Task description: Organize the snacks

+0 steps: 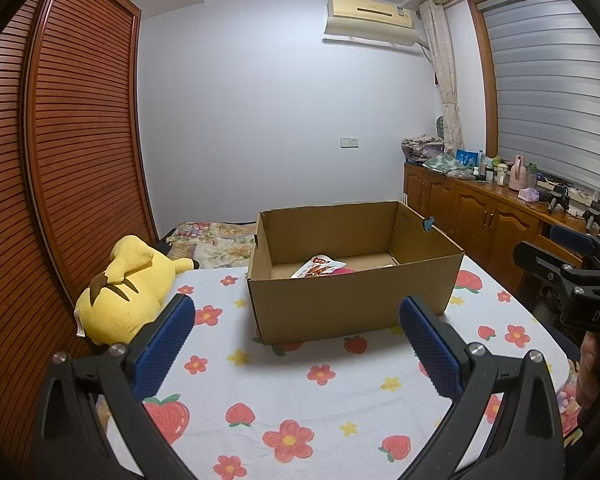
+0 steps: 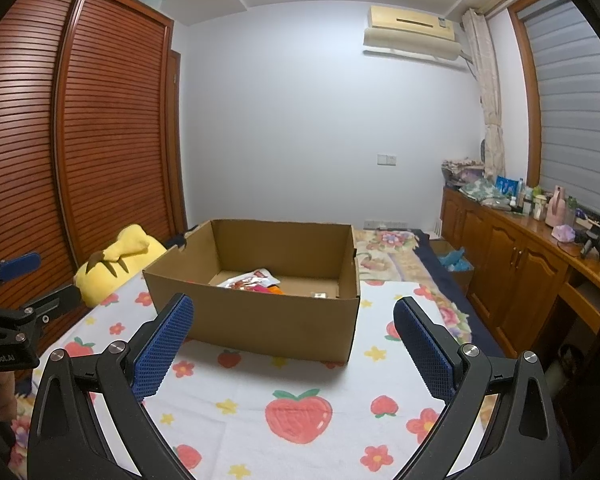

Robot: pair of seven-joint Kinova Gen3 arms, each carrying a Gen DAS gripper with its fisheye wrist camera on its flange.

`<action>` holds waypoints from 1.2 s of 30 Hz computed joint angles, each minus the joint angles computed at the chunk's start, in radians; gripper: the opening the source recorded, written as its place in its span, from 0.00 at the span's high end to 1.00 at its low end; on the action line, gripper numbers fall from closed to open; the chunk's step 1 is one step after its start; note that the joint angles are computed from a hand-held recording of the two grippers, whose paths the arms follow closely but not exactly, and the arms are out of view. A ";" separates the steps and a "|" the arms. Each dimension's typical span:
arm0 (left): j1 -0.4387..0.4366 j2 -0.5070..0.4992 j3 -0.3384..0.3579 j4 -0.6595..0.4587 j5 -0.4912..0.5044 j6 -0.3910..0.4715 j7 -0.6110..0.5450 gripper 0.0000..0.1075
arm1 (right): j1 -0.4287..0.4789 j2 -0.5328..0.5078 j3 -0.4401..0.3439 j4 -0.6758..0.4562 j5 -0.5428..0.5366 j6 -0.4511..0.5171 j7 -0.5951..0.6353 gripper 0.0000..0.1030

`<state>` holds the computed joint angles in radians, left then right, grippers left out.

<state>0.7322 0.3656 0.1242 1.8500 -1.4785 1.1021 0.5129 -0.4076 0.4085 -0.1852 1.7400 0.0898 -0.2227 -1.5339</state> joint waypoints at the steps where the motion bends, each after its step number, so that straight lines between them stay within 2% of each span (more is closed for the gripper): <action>1: 0.002 0.001 0.001 -0.002 0.001 0.002 0.000 0.04 | 0.002 -0.001 -0.002 0.002 0.002 0.000 -0.001 0.01; 36: 0.004 -0.001 0.001 0.000 0.002 0.001 0.001 0.04 | -0.005 -0.002 0.006 0.003 -0.004 -0.006 0.002 0.01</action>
